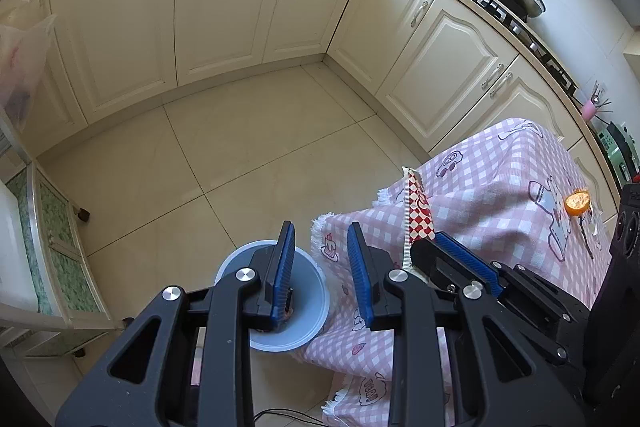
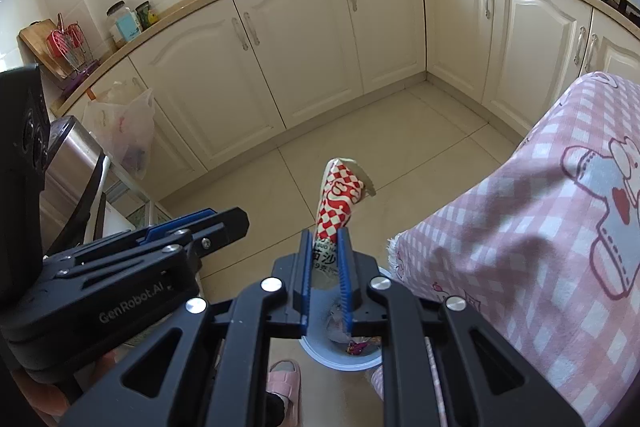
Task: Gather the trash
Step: 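Open the right tool over the bin, then move both tools back to the table, then grasp the orange peel with the left tool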
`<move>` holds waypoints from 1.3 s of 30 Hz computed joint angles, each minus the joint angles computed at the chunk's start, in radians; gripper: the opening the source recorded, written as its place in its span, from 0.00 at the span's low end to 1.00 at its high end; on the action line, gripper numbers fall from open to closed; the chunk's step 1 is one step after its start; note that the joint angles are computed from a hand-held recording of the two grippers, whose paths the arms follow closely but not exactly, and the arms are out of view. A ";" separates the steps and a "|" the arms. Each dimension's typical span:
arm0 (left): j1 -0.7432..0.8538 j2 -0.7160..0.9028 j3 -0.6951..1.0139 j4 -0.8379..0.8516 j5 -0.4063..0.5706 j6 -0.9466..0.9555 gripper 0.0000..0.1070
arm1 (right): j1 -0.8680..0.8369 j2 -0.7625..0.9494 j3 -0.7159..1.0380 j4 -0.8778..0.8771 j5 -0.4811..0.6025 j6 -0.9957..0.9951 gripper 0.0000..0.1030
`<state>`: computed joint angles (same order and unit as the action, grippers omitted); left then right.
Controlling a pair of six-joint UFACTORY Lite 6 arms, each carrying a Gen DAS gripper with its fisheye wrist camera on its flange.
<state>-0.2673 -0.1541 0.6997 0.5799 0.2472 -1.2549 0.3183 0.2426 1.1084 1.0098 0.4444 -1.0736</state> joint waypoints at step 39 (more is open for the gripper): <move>-0.553 0.542 0.968 0.111 0.425 -0.090 0.38 | -0.879 -0.116 0.261 0.015 0.412 -0.183 0.19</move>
<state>-0.8207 0.3875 1.6679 0.6907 0.6720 -1.3446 -0.5610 0.1263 1.3690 1.0251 0.8566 -1.2563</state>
